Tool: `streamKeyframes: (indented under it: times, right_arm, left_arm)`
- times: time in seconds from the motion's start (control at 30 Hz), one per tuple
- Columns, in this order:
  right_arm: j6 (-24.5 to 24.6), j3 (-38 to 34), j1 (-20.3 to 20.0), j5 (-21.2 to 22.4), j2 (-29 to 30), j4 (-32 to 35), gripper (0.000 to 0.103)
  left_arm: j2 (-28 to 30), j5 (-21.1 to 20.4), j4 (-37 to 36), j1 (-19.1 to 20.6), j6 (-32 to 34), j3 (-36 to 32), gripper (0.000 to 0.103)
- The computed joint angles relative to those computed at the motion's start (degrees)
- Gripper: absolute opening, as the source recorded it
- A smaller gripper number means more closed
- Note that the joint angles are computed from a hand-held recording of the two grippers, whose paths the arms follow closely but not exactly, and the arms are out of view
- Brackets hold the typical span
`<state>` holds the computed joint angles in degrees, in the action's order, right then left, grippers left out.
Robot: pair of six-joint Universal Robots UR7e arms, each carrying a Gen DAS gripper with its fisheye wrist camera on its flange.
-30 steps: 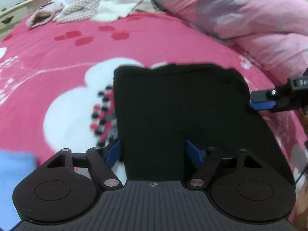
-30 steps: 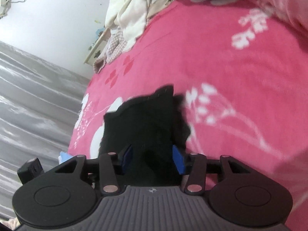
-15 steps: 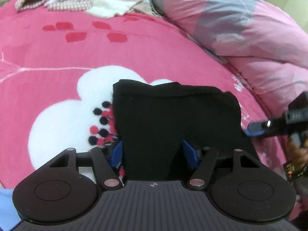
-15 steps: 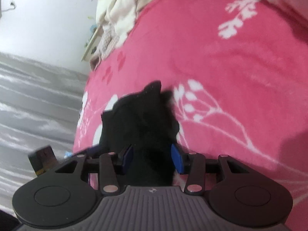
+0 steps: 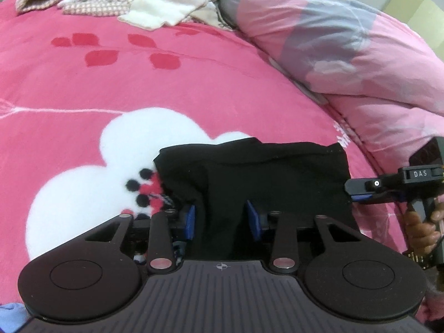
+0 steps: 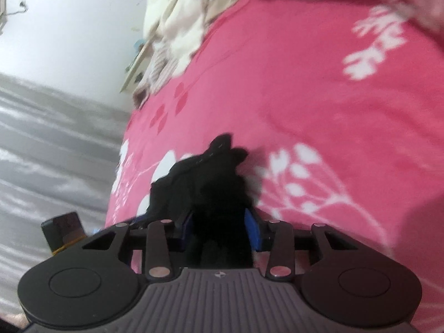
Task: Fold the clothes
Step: 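Grasp the black bundle end with the left gripper beside the right gripper, then carry the black bundle with both grippers over to the folded clothes stack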
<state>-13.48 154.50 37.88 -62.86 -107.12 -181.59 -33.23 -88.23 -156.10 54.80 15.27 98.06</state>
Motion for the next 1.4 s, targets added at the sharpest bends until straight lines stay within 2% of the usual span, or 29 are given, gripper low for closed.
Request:
streamKeyframes:
  times: [0.07,0.13,0.27,0.33,0.4,0.5,0.53,0.73,0.8,0.87,0.9,1.03,1.2,1.4]
  right_arm:
    - [1.6,1.1,-0.1,-1.6,-0.3,-4.6,0.044]
    - [2.3,0.7,-0.5,-1.5,0.1,-5.9,0.044]
    - [3.5,-3.3,1.4,-1.5,7.1,-7.0,0.046]
    - [3.3,-3.7,1.4,0.1,9.2,-7.7,0.050]
    - [2.2,-3.1,0.5,2.1,8.1,-5.4,0.050]
    - [-1.6,-1.7,-2.9,6.7,3.6,4.0,0.050]
    - [-3.3,-1.3,-3.3,7.1,2.9,5.1,0.050]
    - [-1.5,-6.4,1.1,5.8,9.9,2.7,0.050]
    - [-1.4,-7.9,2.6,4.8,11.9,2.7,0.045]
    - [-1.6,-8.3,4.0,3.0,12.4,2.2,0.037]
    - [-1.8,-8.3,4.5,1.9,12.4,1.8,0.028]
    - [-3.4,-6.6,5.7,0.4,11.2,-1.3,0.020]
    - [-5.8,-3.5,6.3,2.5,7.3,-3.5,0.018]
    - [-7.1,-1.9,10.2,2.7,3.5,-3.8,0.018]
  left_arm:
    - [0.1,0.2,-0.2,-0.1,-0.1,0.0,0.038]
    - [0.3,0.3,-0.3,-0.1,-0.4,-0.1,0.039]
    - [1.0,-0.1,-0.2,0.2,-2.6,-1.1,0.039]
    - [1.4,-0.3,0.0,0.3,-4.3,-1.7,0.040]
    - [1.3,-0.4,-0.1,0.3,-5.4,-1.6,0.040]
    - [0.7,-0.3,-0.5,0.4,-5.2,-0.7,0.041]
    - [0.7,-0.5,-0.4,0.5,-5.1,-0.8,0.041]
    - [2.8,-1.4,-0.7,0.5,-7.9,-3.1,0.045]
    - [3.0,-1.1,-2.1,0.3,-7.5,-2.6,0.044]
    - [2.7,-0.4,-3.7,-0.1,-6.2,-1.6,0.039]
    - [2.6,-0.2,-4.5,-0.2,-5.8,-1.0,0.034]
    - [1.9,-0.7,-6.4,-0.2,-6.1,0.3,0.013]
    - [-0.8,-1.1,-10.7,-1.4,-4.1,4.1,0.010]
    - [-6.2,-1.8,-16.5,-2.4,-3.6,10.1,0.009]
